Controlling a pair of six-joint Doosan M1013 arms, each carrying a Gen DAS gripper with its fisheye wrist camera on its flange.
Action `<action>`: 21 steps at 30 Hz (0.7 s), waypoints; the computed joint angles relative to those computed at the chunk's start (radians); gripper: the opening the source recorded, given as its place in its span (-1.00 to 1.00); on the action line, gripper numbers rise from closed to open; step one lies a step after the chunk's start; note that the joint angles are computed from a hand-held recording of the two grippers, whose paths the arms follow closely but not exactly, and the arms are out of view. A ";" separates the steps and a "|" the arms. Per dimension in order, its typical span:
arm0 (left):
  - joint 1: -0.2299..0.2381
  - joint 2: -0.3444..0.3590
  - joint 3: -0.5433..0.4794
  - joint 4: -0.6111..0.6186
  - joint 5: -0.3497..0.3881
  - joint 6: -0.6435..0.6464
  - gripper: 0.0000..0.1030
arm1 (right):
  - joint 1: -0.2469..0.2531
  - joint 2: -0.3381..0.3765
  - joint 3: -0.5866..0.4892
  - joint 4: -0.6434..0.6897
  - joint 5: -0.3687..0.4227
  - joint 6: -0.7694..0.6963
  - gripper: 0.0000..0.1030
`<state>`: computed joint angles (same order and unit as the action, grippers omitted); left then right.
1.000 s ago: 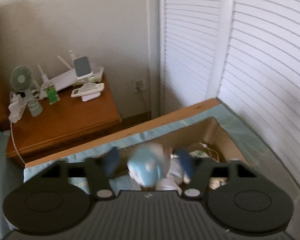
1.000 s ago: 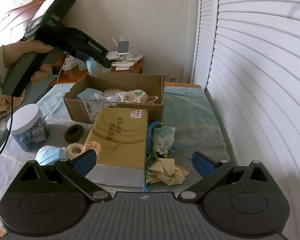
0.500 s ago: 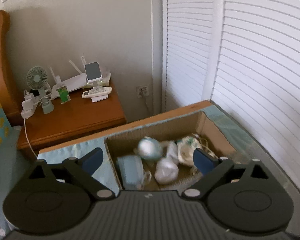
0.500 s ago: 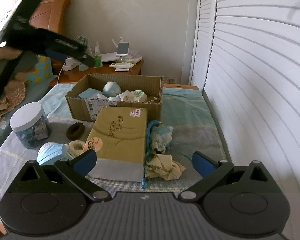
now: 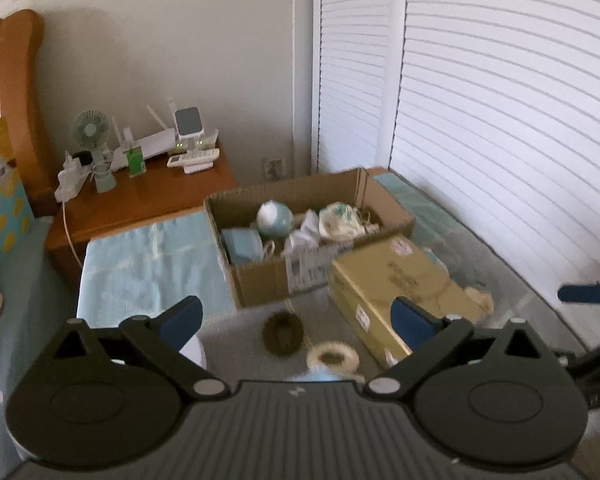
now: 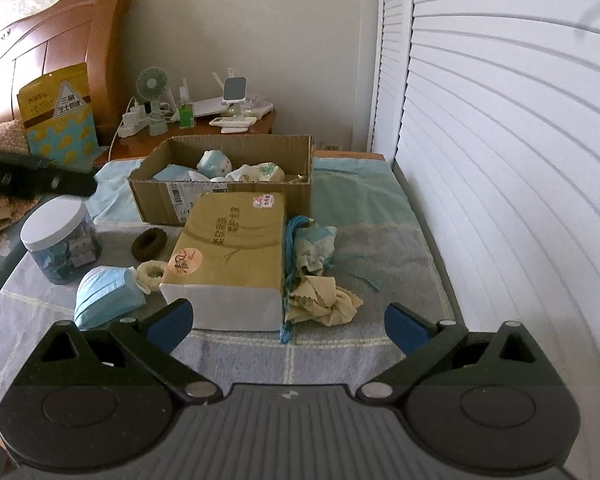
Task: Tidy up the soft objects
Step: 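Carry ball toy over cardboard box with left gripper and release it inside, then grasp small tan item with right gripper while left gripper approaches blue mask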
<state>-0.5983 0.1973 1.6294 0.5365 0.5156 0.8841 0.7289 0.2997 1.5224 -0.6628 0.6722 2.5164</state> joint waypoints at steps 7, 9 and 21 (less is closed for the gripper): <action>-0.026 -0.024 0.070 0.069 -0.023 -0.107 0.95 | 0.001 0.000 0.006 0.004 0.011 0.003 1.00; -0.029 -0.022 0.080 0.068 -0.020 -0.115 0.94 | 0.000 0.000 0.010 0.014 0.010 -0.005 1.00; -0.026 -0.003 0.103 0.031 0.011 -0.136 0.94 | -0.008 0.030 0.006 0.199 -0.006 -0.231 1.00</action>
